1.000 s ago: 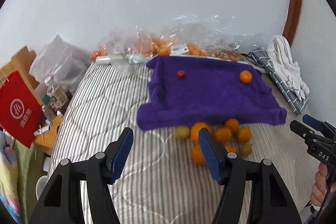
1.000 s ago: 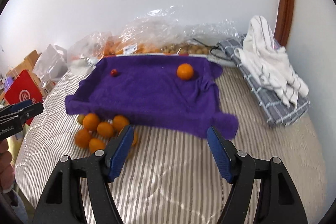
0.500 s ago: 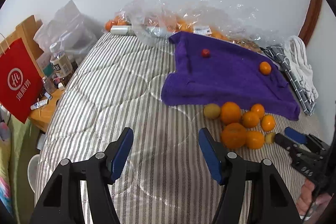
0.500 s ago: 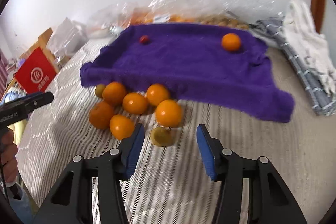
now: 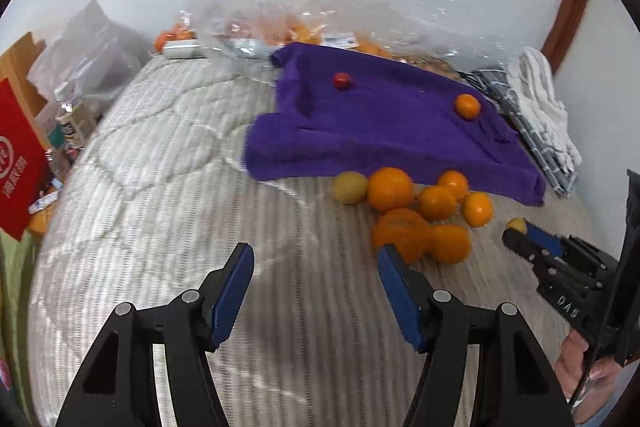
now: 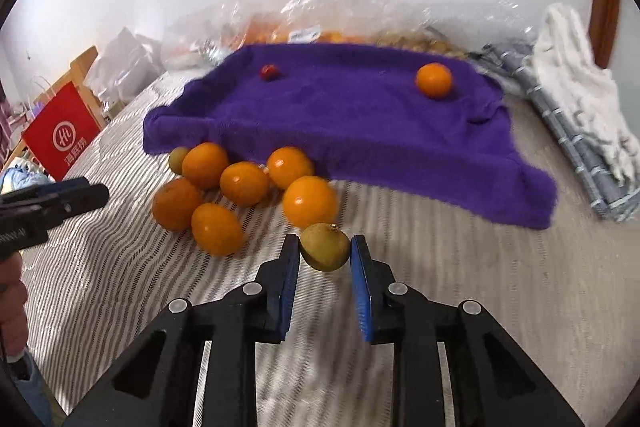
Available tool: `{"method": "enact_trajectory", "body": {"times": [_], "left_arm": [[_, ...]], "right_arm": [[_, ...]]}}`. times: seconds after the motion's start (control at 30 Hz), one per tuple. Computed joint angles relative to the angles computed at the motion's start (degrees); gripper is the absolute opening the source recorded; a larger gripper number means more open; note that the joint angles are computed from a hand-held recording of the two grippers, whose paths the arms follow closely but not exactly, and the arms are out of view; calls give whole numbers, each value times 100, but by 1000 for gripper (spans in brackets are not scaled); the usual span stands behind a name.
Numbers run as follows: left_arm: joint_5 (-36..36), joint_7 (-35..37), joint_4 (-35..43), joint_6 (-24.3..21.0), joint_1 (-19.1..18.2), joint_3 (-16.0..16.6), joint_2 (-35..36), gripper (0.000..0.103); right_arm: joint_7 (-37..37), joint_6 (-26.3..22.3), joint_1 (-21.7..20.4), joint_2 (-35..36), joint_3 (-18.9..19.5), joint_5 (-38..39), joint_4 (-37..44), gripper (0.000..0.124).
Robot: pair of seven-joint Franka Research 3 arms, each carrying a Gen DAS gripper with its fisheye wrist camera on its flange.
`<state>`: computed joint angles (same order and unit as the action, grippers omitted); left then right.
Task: Organize fruits
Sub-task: 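Grasp the yellow-green fruit with the right tool while the left tool grasps a large orange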
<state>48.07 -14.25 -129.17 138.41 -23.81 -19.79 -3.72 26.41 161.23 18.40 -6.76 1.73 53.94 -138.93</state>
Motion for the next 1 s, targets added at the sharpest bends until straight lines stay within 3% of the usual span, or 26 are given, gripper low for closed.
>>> {"method": "enact_trajectory", "body": {"times": [0.13, 0.4, 0.67, 0.77, 1.0], "left_arm": [[171, -69, 255, 99, -39, 1, 279, 62], [-50, 446, 805, 21, -247, 146, 875, 58], [35, 438, 943, 348, -257, 370, 1140, 51], [159, 377, 1003, 349, -298, 417, 1215, 39], [74, 328, 776, 287, -282, 385, 878, 39]], "right_arm": [[-428, 40, -78, -257, -188, 302, -71, 26], [-872, -107, -257, -568, -459, 710, -212, 26], [-292, 72, -481, -555, -415, 139, -292, 26], [-28, 111, -515, -556, -426, -96, -287, 26], [-33, 195, -424, -653, -529, -201, -286, 26]]}}
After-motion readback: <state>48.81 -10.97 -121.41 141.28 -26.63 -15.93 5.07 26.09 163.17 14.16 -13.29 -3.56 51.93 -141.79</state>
